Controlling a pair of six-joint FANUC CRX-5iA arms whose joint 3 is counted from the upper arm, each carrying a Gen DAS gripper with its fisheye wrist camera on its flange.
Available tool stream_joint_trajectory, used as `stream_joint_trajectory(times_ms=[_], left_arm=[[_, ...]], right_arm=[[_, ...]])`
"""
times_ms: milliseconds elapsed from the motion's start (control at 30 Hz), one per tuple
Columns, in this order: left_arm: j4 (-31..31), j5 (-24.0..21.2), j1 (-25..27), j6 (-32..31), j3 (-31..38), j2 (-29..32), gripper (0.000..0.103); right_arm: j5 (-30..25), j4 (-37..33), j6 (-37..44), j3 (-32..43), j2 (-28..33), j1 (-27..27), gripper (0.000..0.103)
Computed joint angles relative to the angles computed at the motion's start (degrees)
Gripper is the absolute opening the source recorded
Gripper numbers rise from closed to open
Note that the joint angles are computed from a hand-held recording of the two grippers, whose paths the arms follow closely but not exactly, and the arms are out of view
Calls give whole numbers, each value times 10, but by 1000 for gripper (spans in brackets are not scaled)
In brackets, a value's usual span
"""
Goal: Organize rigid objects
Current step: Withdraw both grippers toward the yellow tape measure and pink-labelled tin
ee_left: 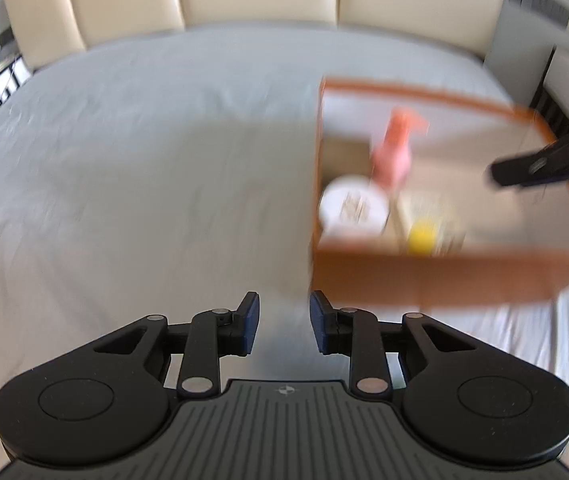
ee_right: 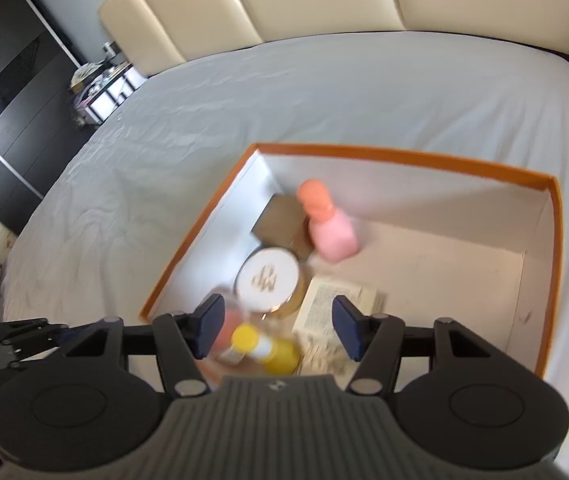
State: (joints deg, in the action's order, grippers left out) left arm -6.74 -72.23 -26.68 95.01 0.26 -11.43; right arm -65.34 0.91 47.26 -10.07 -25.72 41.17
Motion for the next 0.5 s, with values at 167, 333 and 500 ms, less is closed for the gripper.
stream_joint_trajectory(times_ms=[167,333,500], left_arm=[[23,-40,40,7,-51,-30,42],[17,-66,59,63,-92,-52,53],[22,-64,74,69,-117,-56,56]], right_arm=[[-76,42,-62,-20,-36,95,60],[-136,192,-146,-81,-79,221,60],[-144,173,-197,-78,-108,243,60]])
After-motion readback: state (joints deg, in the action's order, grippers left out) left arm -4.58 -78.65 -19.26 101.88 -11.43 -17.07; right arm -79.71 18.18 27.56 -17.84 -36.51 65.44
